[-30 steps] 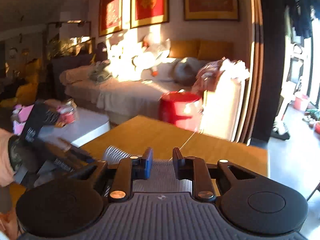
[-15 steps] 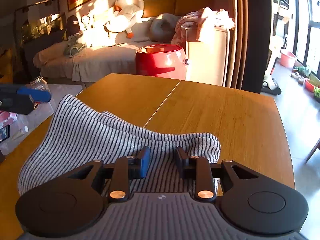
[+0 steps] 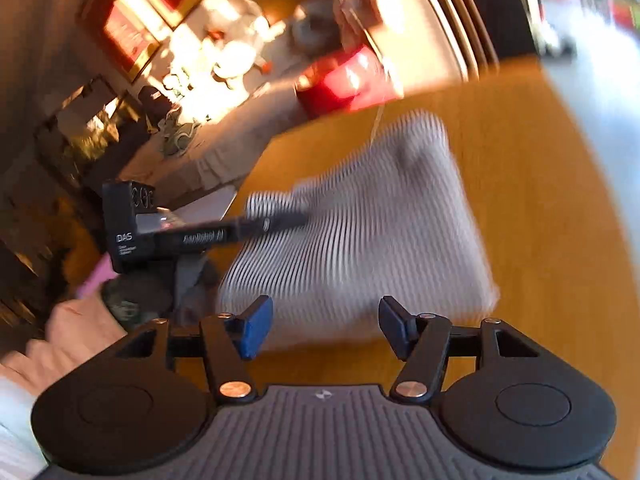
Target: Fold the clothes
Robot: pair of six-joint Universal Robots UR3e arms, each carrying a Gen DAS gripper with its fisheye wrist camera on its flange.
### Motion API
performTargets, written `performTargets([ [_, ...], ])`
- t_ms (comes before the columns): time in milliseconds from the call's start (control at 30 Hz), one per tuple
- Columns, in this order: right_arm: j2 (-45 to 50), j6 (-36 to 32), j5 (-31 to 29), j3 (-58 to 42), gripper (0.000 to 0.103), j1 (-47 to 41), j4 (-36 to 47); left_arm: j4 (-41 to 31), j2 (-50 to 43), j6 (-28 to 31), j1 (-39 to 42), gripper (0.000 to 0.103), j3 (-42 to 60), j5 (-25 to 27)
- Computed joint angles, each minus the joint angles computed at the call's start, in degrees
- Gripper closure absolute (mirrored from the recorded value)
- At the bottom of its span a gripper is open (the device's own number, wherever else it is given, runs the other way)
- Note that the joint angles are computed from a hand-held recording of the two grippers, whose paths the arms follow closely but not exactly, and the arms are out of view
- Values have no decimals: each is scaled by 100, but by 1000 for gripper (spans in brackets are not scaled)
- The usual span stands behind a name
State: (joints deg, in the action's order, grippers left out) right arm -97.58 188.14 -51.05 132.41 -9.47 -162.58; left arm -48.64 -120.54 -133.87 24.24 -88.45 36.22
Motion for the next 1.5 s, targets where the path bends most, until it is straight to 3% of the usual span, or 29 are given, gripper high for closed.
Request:
performTargets([
  [133, 858, 730, -368, -379, 46, 208, -486, -12, 81, -147, 84, 25, -118, 18],
  [233, 1433, 921, -813, -815, 46, 405, -970, -122, 143, -298, 154, 25, -159, 97],
  [433, 2680, 724, -2163, -2270, 45, 1106, -1388, -220, 570, -388, 171, 25, -739, 24],
  [600, 3415, 266, -2963, -3455, 44, 1429, -1037, -317, 751, -406, 54, 22, -1133, -283],
  [800, 3408, -286, -3577, -3769, 41, 1685, -798, -1351, 672, 214, 30, 17, -818, -429],
  [933, 2759, -163, -3466, -2928, 27, 1621, -1093, -2101, 687, 643, 240, 18, -569, -563],
  [1033, 2222, 71, -3198, -2060, 25, 1467, -1277, -2087, 718, 625, 393, 18, -518, -732],
  [1200, 1671, 551, -2641, -952, 25, 1214, -1774, -1796, 500, 500, 199, 36, -338, -562],
  [1267, 1665, 484, -2491, -843, 37, 1216, -1883, -1651, 419, 415, 106, 37, -309, -505],
  [1500, 2395, 41, -2802, -1644, 37, 1370, -1980, -1208, 83, -6, -133, 37, -171, -588],
])
